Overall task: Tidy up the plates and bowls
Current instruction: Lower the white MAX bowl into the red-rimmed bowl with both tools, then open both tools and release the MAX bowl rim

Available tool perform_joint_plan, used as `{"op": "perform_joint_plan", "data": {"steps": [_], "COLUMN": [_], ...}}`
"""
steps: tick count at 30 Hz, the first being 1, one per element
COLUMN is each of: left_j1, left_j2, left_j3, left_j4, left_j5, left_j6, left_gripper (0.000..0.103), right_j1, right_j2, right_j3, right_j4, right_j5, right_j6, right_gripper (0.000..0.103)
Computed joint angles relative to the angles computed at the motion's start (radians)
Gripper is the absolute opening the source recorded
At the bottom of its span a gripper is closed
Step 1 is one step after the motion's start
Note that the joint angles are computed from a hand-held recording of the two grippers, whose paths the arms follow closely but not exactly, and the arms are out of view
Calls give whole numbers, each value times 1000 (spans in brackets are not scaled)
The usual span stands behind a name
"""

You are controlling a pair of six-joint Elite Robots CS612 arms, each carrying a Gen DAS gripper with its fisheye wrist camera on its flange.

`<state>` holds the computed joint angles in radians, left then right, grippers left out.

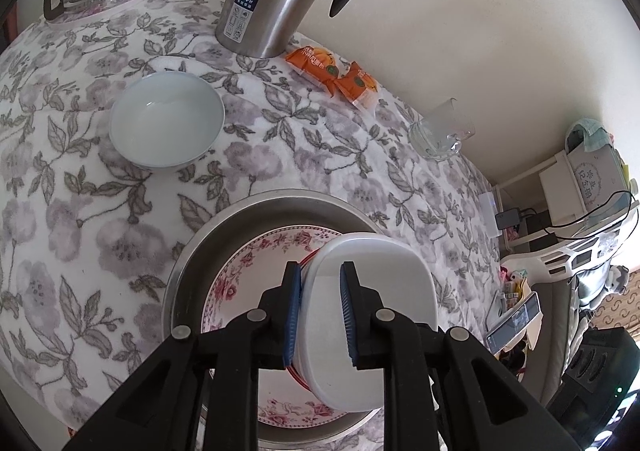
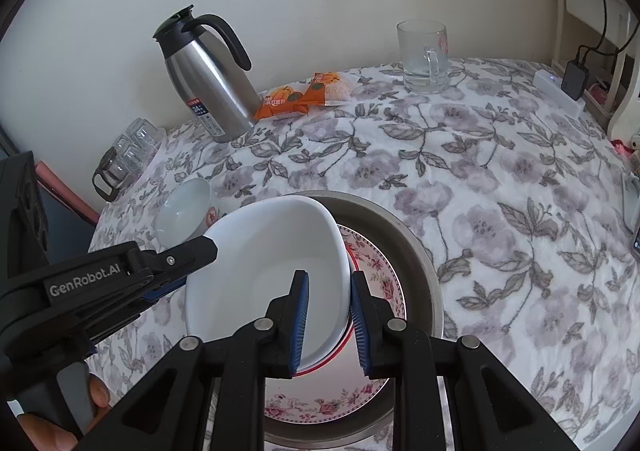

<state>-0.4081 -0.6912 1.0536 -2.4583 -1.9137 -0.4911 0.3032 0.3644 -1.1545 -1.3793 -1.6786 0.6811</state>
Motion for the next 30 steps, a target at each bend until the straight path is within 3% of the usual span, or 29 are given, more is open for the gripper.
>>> {"op": "perform_joint_plan", "data": {"steps": [5,14,16,24,30], "left_j1": [5,1,-3,-7,1], "left_j2": [0,-29,-37,-46,-34], "left_j3": [2,30,36,32,13], "left_j4": [-6,-50,-49,11,81], "left_j5": [-19,40,81,226,244], "left_j6": [-14,-14,-15,-26,-61], "left_gripper": [19,24,39,61,65], "right_j1": [-5,4,6,16,19], "right_j2": [5,-4,-6,-14,-17], "right_j3": [-9,-5,-4,11,25], "right_j4": [-2,-10,-11,-27,-39], "right_j5": [17,-30,-50,-96,-105], "right_j6": [10,-7,-12,-40,-59], "right_gripper": [24,24,24,64,81]}}
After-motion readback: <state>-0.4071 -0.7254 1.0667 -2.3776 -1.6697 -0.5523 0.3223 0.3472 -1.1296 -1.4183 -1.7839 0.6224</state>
